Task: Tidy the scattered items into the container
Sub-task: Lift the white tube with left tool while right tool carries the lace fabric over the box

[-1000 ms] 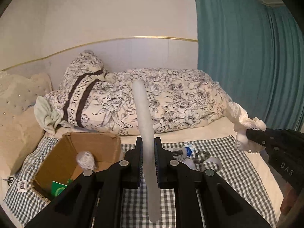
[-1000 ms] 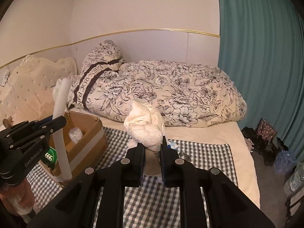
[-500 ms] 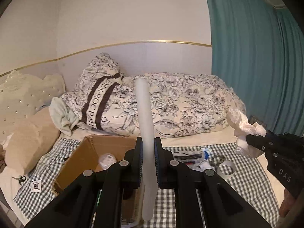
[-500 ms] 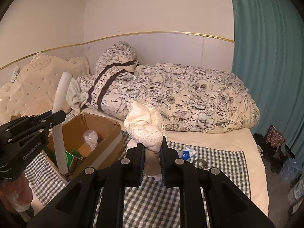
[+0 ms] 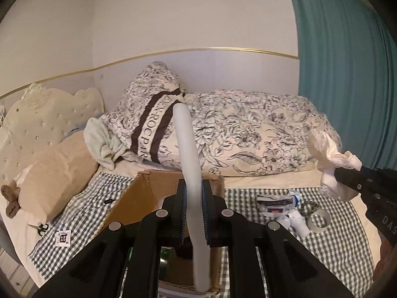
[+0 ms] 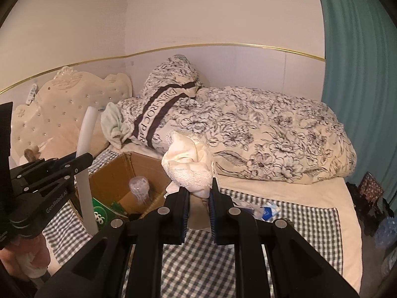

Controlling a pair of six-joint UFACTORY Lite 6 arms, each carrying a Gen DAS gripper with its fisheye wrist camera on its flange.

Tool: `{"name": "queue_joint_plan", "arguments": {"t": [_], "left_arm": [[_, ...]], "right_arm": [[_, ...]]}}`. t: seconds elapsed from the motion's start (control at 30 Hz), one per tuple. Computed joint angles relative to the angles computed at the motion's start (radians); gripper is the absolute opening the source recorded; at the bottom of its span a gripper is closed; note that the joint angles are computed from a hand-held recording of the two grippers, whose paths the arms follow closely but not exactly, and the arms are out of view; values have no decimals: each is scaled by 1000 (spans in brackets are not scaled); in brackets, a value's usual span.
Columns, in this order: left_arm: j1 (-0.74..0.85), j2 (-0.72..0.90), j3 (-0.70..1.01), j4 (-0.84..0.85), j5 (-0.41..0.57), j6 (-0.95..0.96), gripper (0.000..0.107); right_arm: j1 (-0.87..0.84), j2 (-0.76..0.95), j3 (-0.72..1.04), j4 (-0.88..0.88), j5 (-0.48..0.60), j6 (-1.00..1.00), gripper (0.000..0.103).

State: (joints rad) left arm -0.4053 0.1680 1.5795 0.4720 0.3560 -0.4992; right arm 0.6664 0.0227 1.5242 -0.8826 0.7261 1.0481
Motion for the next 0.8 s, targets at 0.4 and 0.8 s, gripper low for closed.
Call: {"name": "queue_joint_plan", "arguments": {"t": [0.4,0.8], "left_arm": [[147,39,28,-156,-28,164,11],[223,142,91,-330,-48,358,11]], "right_arm": [[32,186,173,40,-28,-40,14],[35,420,425,135,-43,-154,14]]}}
